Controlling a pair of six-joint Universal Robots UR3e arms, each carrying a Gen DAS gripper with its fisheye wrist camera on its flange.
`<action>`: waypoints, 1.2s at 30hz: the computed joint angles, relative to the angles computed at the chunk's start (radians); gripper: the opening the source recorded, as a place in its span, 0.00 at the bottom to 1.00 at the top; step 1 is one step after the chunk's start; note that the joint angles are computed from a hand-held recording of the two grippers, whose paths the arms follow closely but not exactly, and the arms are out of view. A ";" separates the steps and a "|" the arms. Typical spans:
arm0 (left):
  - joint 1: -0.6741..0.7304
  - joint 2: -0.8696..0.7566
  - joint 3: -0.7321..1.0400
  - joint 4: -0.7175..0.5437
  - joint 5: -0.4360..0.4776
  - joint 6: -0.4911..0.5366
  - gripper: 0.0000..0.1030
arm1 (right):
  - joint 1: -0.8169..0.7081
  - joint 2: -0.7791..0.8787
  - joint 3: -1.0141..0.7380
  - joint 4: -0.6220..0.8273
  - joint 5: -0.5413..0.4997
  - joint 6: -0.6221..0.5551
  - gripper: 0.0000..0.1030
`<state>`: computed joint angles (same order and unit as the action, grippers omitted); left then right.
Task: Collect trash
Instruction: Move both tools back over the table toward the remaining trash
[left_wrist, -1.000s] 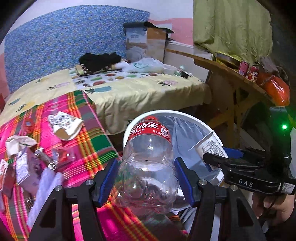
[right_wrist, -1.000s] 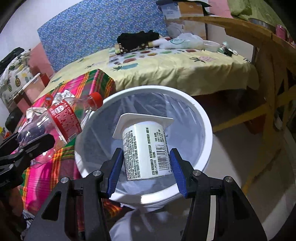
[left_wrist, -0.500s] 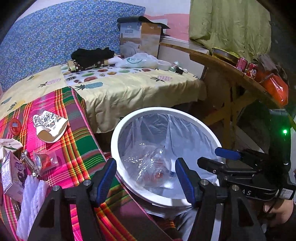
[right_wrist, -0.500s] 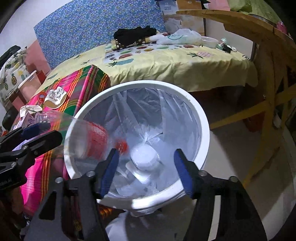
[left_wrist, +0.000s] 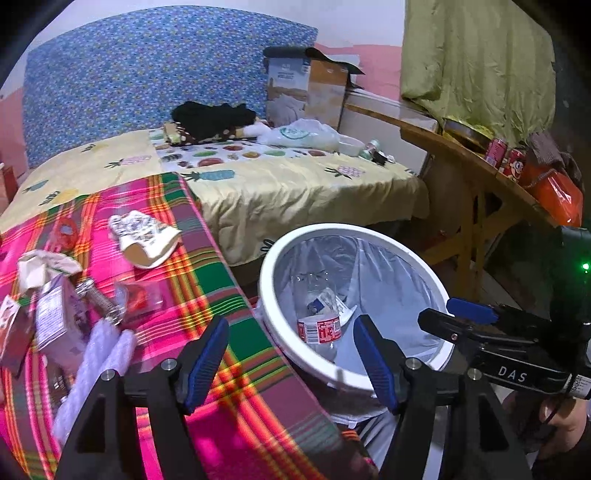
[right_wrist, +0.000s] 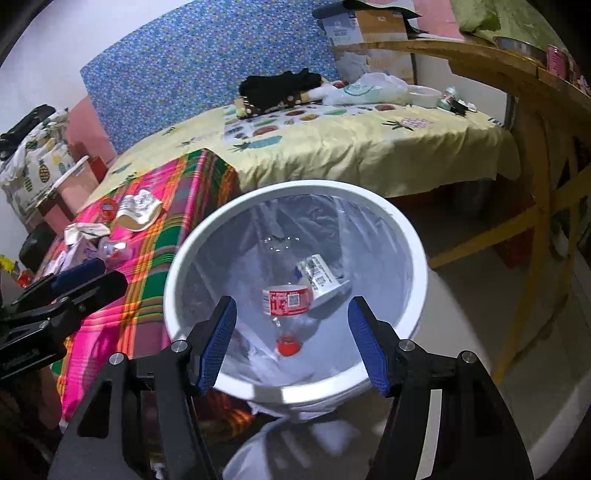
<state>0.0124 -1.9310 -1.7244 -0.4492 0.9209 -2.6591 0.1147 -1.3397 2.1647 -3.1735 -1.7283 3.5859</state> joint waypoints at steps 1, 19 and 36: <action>0.014 0.020 -0.027 0.014 -0.002 0.000 0.68 | 0.006 0.001 -0.001 -0.005 0.003 0.001 0.63; 0.282 0.281 -0.343 0.051 -0.059 0.054 0.68 | 0.162 0.067 -0.130 0.012 -0.004 -0.018 0.63; 0.507 0.424 -0.489 -0.009 -0.128 0.151 0.68 | 0.249 0.135 -0.235 0.031 -0.004 -0.019 0.58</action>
